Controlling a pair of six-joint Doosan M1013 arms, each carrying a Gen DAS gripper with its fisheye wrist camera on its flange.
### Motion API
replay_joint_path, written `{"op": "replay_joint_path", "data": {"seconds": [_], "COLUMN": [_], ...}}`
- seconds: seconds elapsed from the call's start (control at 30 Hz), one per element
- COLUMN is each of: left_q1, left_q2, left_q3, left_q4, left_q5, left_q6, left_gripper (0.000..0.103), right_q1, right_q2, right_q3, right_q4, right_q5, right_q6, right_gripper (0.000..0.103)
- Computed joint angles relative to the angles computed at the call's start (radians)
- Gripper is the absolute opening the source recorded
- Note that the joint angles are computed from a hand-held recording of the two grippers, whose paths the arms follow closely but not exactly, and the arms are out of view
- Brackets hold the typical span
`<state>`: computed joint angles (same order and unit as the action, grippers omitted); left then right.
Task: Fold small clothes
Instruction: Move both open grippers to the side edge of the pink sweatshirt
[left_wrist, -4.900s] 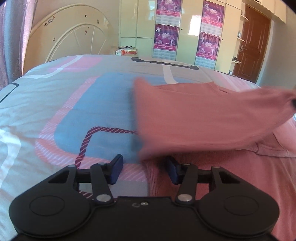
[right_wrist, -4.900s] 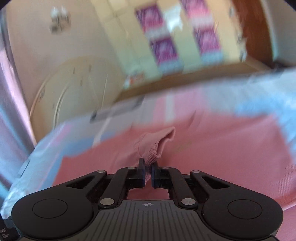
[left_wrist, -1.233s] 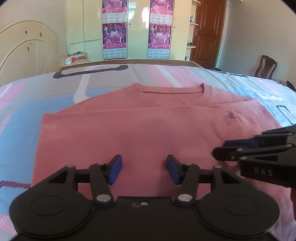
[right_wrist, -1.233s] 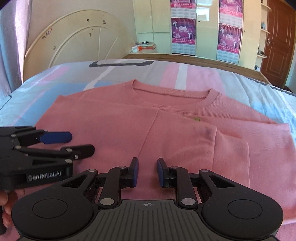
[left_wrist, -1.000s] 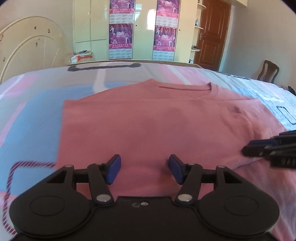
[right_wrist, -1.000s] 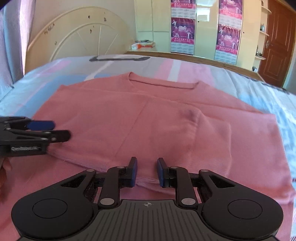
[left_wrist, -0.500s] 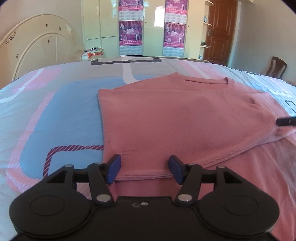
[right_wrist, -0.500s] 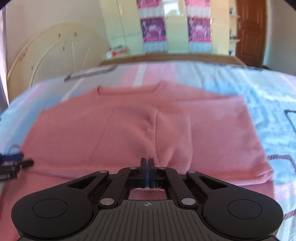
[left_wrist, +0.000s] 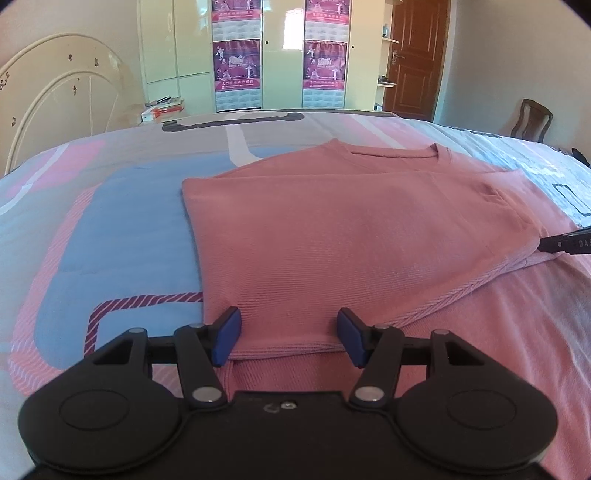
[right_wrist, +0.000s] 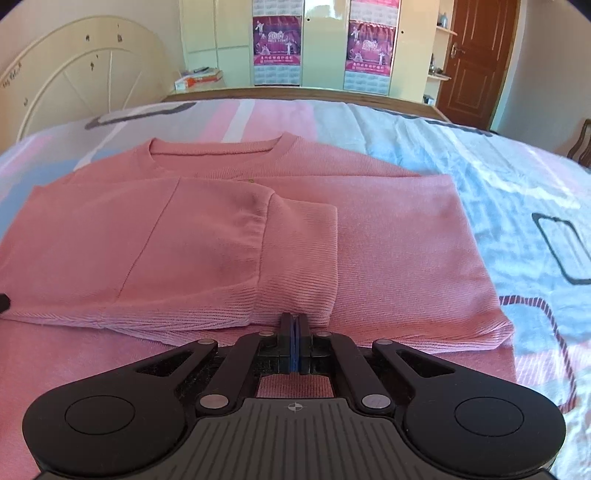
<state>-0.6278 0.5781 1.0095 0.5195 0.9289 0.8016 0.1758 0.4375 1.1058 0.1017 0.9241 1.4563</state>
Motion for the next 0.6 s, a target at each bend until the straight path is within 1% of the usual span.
{"op": "replay_joint_path", "data": {"seconds": [0.1, 0.2, 0.3, 0.33, 0.4, 0.43, 0.47, 0.5, 0.53, 0.6], "left_q1": [0.001, -0.004, -0.022, -0.027, -0.038, -0.043, -0.048, -0.054, -0.06, -0.078], "left_q2": [-0.002, -0.005, -0.01, -0.011, -0.014, -0.013, -0.018, -0.024, -0.031, -0.041], "left_q3": [-0.002, -0.01, -0.007, -0.005, -0.004, -0.006, 0.0, 0.01, 0.02, 0.032], "left_q4": [-0.012, -0.022, 0.023, 0.033, 0.052, 0.059, 0.064, 0.073, 0.083, 0.111], "left_q5": [0.006, 0.031, 0.057, 0.068, 0.108, 0.132, 0.148, 0.156, 0.165, 0.203], "left_q6": [0.005, 0.008, 0.007, 0.003, -0.021, -0.035, -0.05, -0.067, -0.083, -0.11], "left_gripper": [0.057, 0.057, 0.058, 0.06, 0.067, 0.069, 0.069, 0.069, 0.069, 0.069], "right_q1": [0.01, 0.008, 0.004, 0.001, -0.008, -0.016, -0.021, -0.028, -0.036, -0.057], "right_q2": [0.003, -0.036, -0.078, -0.091, -0.123, -0.139, -0.154, -0.171, -0.19, -0.219], "right_q3": [-0.021, 0.017, 0.061, 0.075, 0.111, 0.13, 0.148, 0.17, 0.196, 0.235], "right_q4": [-0.046, -0.024, -0.001, 0.009, 0.047, 0.074, 0.084, 0.098, 0.126, 0.185], "right_q5": [0.033, 0.005, -0.018, -0.024, -0.048, -0.06, -0.073, -0.091, -0.114, -0.124], "right_q6": [0.031, 0.028, 0.017, 0.017, 0.001, -0.018, -0.025, -0.038, -0.066, -0.124], "right_gripper": [0.0, 0.0, 0.0, 0.0, 0.001, 0.013, 0.04, 0.053, 0.06, 0.06]}}
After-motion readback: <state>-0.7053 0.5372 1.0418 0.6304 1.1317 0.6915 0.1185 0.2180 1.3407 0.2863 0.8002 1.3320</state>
